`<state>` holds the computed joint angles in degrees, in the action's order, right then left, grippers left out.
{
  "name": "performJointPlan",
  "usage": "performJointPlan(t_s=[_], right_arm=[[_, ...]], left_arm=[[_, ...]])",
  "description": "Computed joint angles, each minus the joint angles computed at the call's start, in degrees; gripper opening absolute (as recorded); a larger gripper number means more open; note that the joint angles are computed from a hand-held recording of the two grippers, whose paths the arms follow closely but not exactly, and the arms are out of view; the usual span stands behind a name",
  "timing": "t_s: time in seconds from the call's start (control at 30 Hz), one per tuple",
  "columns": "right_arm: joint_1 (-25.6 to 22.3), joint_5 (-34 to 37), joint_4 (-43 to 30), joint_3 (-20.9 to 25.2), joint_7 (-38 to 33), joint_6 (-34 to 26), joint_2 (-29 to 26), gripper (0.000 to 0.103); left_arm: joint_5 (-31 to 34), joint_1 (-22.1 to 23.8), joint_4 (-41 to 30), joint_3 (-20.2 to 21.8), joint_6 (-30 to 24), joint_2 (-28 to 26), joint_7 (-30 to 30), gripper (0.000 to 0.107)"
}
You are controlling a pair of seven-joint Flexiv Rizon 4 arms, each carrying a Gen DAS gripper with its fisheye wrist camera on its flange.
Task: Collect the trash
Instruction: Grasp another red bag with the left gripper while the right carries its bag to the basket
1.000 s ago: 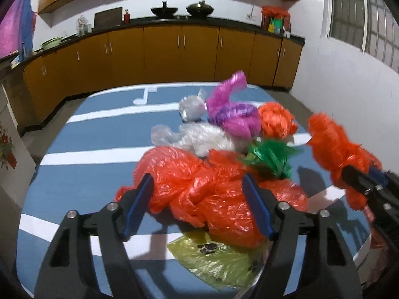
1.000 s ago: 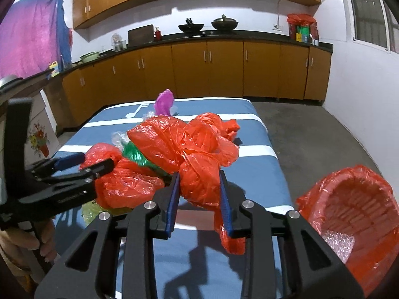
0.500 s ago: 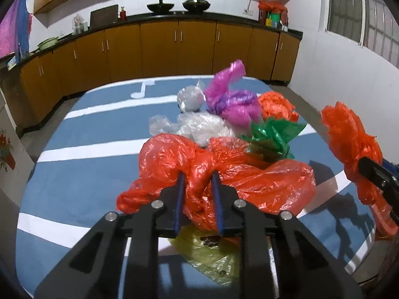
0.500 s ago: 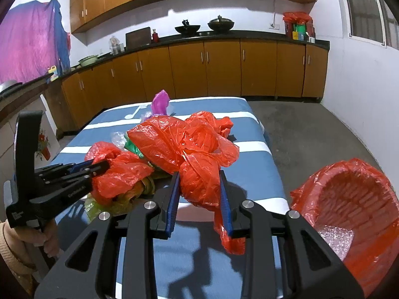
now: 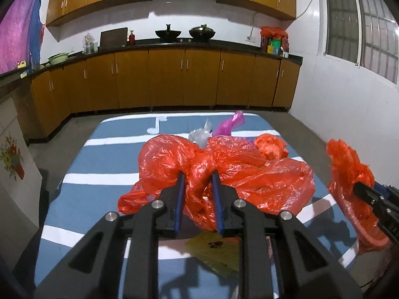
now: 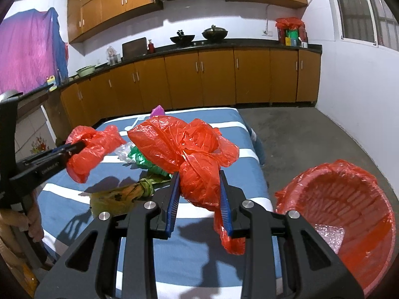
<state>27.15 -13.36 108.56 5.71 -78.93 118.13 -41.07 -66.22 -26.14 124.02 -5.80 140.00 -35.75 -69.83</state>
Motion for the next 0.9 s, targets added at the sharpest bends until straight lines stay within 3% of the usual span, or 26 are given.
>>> performJointPlan(t_s=[0.37, 0.9], right_arm=[[1.09, 5.98, 3.94, -2.83, -1.69, 3.00, 2.82, 0.030], [1.32, 17.35, 7.79, -7.78, -4.33, 5.49, 5.14, 0.030]], left_arm=[[0.19, -2.45, -3.68, -1.45, 1.17, 0.66, 4.06, 0.021], [4.73, -5.52, -13.10, -2.92, -2.49, -3.37, 8.94, 0.021]])
